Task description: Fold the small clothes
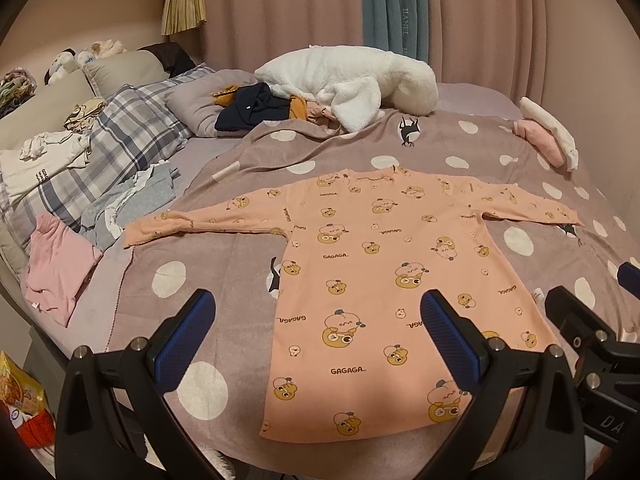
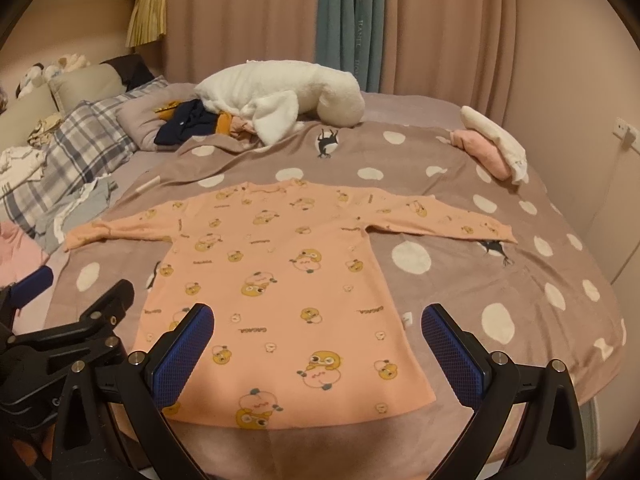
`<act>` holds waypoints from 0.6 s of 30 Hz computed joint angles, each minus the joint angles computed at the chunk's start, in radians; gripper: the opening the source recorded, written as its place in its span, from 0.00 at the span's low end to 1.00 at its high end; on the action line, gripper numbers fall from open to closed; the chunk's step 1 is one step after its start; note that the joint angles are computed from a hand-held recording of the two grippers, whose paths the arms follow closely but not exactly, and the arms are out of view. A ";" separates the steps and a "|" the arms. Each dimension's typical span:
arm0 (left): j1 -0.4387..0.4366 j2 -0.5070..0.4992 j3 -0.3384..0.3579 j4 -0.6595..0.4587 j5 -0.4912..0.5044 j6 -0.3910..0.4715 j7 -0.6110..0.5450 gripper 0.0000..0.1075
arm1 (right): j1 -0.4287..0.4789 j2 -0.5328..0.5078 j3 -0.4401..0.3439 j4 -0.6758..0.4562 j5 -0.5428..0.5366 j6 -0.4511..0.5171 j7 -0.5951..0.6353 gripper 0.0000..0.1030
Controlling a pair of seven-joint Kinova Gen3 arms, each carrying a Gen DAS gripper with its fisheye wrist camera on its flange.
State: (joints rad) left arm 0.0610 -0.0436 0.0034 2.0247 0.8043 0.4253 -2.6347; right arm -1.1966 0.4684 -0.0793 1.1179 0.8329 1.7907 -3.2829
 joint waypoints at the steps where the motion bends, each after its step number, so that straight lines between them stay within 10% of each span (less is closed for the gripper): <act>1: -0.001 0.002 -0.001 -0.002 0.002 0.006 0.001 0.95 | -0.001 -0.001 0.000 0.003 0.003 -0.002 -0.001 1.00; 18: -0.010 0.048 0.024 0.004 0.021 -0.051 0.001 0.95 | 0.033 -0.085 -0.028 0.165 0.011 -0.126 -0.124 1.00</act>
